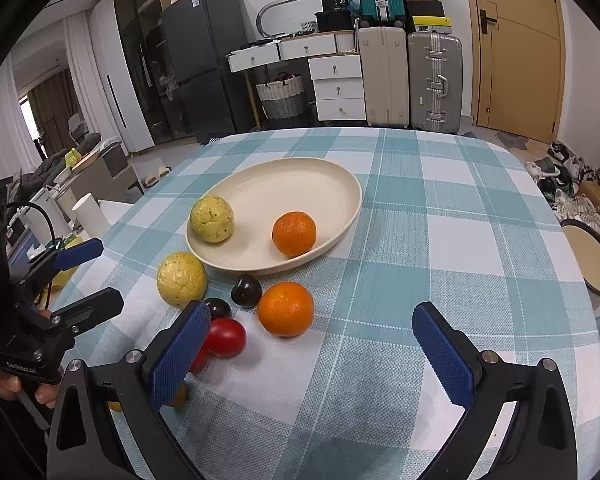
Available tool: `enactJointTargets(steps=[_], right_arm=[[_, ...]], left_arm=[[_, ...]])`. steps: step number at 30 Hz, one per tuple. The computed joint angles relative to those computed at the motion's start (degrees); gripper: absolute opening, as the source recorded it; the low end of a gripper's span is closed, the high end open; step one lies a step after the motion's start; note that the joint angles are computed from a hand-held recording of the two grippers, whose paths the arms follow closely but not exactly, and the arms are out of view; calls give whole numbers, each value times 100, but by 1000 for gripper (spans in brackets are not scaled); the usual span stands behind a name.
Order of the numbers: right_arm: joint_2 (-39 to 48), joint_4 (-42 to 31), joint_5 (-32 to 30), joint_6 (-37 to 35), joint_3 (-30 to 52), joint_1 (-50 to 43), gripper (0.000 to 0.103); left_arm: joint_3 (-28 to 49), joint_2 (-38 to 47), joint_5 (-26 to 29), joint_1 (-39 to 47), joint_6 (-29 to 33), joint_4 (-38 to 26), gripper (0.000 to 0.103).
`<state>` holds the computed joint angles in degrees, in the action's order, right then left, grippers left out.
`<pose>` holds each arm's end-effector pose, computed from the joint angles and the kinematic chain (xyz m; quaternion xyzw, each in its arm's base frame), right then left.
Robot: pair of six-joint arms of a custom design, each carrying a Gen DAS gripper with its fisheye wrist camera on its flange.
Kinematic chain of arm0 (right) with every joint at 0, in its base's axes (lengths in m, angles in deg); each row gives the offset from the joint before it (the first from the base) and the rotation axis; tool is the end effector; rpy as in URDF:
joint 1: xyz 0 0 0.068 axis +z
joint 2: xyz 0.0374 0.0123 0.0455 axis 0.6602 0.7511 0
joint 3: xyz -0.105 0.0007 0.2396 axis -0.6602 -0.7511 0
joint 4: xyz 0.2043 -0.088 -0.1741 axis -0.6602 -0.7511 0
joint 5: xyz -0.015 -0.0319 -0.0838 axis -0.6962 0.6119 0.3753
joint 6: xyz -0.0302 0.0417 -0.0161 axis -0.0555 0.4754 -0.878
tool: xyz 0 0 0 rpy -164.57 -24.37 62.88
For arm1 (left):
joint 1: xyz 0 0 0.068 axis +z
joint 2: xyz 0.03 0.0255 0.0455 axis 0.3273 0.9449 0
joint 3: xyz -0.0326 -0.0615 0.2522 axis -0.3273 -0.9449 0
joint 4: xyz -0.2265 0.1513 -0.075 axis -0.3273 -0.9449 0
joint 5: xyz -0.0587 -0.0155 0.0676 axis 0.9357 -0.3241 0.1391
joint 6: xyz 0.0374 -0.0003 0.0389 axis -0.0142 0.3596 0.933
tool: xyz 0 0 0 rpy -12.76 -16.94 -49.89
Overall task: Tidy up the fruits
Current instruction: 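Move the right gripper to the second orange while the left approaches the second guava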
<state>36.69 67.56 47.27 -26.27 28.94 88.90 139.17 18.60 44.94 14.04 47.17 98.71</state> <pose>0.2487 0.2470 0.0688 0.0392 0.9195 0.0570 0.3869 0.3642 -0.0475 0.0951 0.2488 0.8629 -0.1634 0.4084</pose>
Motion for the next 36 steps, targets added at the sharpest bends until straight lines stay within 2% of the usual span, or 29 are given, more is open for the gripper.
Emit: enactJointTargets(steps=[4, 25, 28, 36], right_arm=[[119, -167, 19, 59, 137, 11, 103], [282, -118, -210, 87, 169, -142, 103], [295, -339, -187, 44, 273, -127, 103], [193, -28, -276, 21, 104, -242, 102]], left_arm=[[149, 151, -10, -2, -54, -109, 102], [717, 773, -275, -173, -239, -190, 102], [912, 851, -195, -187, -283, -359, 102], [1188, 1006, -250, -298, -223, -527, 102]])
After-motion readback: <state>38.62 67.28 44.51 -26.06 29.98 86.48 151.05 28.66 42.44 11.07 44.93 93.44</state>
